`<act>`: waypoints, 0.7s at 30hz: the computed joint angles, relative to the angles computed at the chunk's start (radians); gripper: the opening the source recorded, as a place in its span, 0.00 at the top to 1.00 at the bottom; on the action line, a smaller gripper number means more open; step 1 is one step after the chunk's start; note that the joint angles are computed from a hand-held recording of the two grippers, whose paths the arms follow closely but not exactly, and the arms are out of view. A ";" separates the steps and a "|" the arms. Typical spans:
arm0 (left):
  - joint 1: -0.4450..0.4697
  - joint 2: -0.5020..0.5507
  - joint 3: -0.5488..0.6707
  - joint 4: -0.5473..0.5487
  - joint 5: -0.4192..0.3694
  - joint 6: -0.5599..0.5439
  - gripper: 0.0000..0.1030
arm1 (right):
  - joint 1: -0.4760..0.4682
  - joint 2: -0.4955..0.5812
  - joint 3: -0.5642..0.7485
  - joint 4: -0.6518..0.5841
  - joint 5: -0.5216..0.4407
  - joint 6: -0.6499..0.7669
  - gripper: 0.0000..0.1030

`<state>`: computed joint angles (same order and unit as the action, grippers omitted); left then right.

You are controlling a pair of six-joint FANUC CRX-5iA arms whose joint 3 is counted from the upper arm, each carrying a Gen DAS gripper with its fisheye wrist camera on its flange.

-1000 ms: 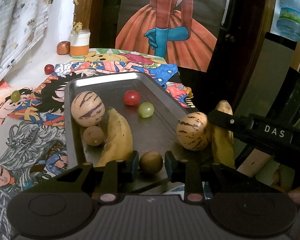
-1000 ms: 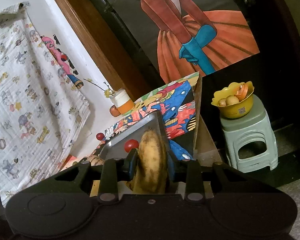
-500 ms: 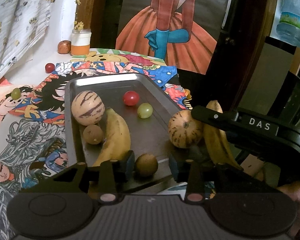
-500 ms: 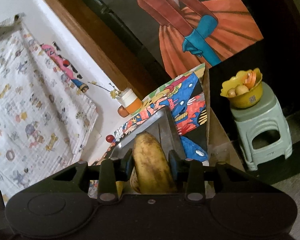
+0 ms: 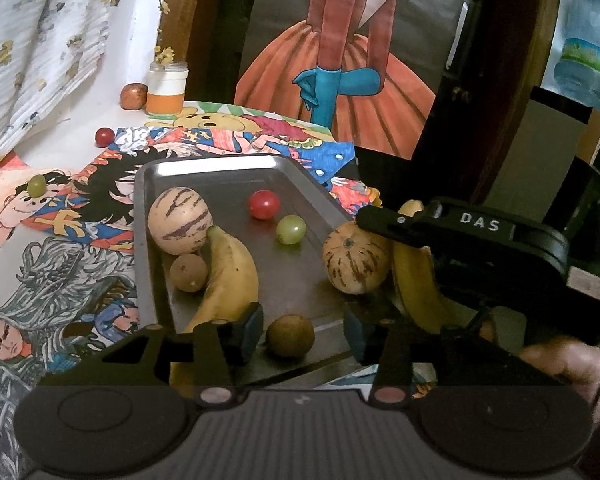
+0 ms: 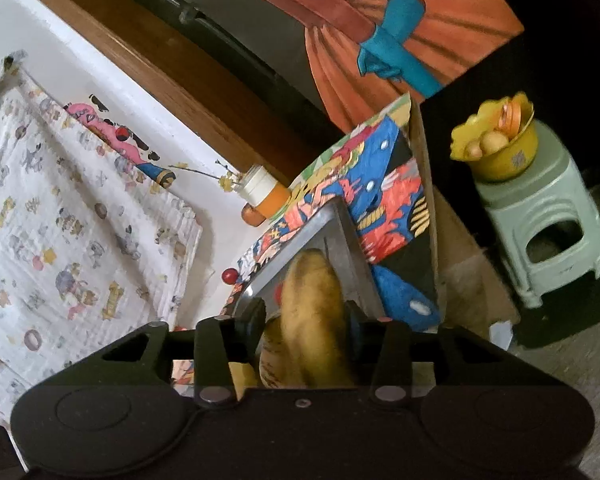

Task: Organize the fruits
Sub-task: 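Open the left tool to drop the brown fruit in the tray while the right tool releases the banana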

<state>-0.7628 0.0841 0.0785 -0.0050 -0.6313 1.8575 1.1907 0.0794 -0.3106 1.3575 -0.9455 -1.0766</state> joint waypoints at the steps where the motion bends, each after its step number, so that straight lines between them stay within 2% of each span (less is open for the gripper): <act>1: 0.001 -0.002 -0.003 0.003 0.003 0.002 0.49 | -0.004 0.000 -0.001 0.001 0.012 0.000 0.52; 7: -0.006 -0.018 -0.011 -0.025 0.016 0.037 0.43 | -0.004 0.012 0.030 -0.036 0.022 0.113 0.47; 14: -0.012 -0.040 -0.011 -0.086 0.021 0.109 0.38 | -0.018 0.018 0.059 -0.068 0.063 0.209 0.25; 16: -0.011 -0.048 -0.015 -0.096 0.024 0.126 0.37 | -0.022 0.022 0.070 -0.083 0.070 0.237 0.23; 18: -0.016 -0.055 -0.011 -0.133 0.016 0.169 0.31 | -0.027 0.024 0.075 -0.090 0.079 0.256 0.20; 21: -0.014 -0.065 -0.013 -0.163 0.009 0.215 0.30 | -0.025 0.029 0.091 -0.110 0.073 0.288 0.18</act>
<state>-0.7773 0.0195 0.0654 -0.1678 -0.6226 2.0722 1.1661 0.1087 -0.2198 1.2476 -0.8730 -0.7883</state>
